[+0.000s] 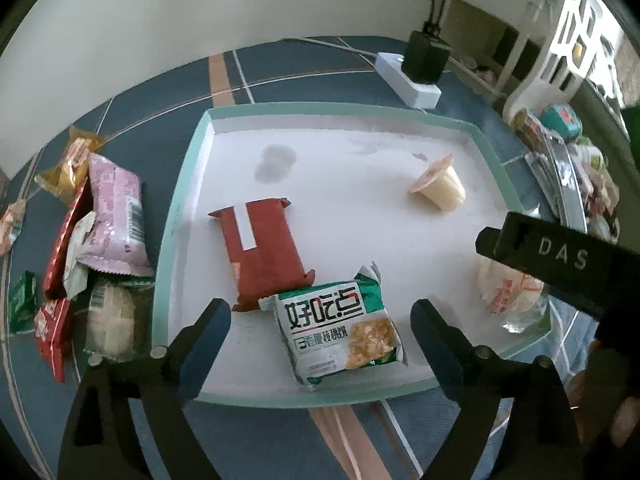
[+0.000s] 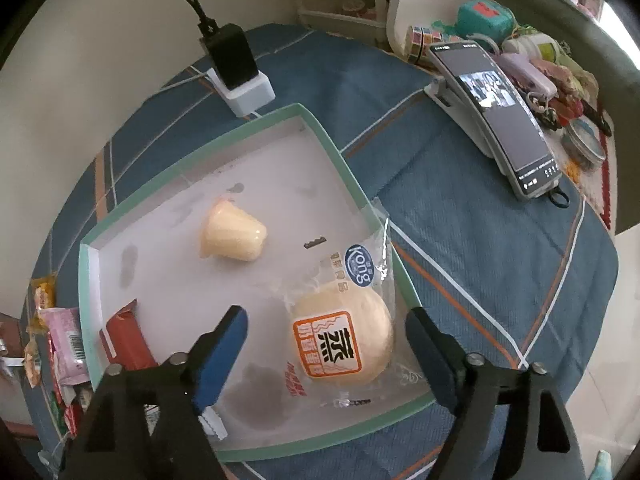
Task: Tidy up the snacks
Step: 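Carry both packs into the white tray and open both tools, then withdraw both tools from the tray back toward the snack pile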
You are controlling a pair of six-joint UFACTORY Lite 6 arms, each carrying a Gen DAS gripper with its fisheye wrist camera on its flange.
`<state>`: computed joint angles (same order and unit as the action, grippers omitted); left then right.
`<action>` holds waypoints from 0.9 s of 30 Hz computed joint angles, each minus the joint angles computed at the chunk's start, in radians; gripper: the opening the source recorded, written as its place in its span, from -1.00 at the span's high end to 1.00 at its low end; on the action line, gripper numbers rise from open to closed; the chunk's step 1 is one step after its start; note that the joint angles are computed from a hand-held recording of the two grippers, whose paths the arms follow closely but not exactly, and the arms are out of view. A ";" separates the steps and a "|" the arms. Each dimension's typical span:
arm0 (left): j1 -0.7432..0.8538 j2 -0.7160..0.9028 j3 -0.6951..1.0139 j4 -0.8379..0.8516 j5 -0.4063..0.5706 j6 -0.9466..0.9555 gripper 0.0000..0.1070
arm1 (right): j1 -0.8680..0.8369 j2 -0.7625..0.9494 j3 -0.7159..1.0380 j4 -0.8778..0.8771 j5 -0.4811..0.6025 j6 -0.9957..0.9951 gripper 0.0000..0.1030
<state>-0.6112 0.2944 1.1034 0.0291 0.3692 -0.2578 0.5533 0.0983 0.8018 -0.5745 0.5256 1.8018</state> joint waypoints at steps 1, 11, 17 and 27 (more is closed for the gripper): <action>0.013 -0.002 0.007 -0.038 0.016 0.025 -0.72 | 0.001 -0.001 0.000 -0.002 0.002 0.000 -0.72; 0.112 -0.062 0.006 0.160 0.125 -0.253 -0.86 | 0.049 -0.001 0.027 -0.037 0.049 0.031 -0.98; 0.231 -0.121 -0.013 0.235 0.166 -0.378 -0.86 | 0.099 0.056 0.119 -0.054 0.108 0.006 -0.98; 0.443 -0.162 -0.042 0.224 0.183 -0.374 -0.88 | 0.218 0.142 0.304 -0.169 0.220 0.014 -1.00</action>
<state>-0.1682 0.1323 1.0616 0.2530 0.5519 -0.6319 0.7712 0.2402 1.1053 -0.7438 0.7457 1.8157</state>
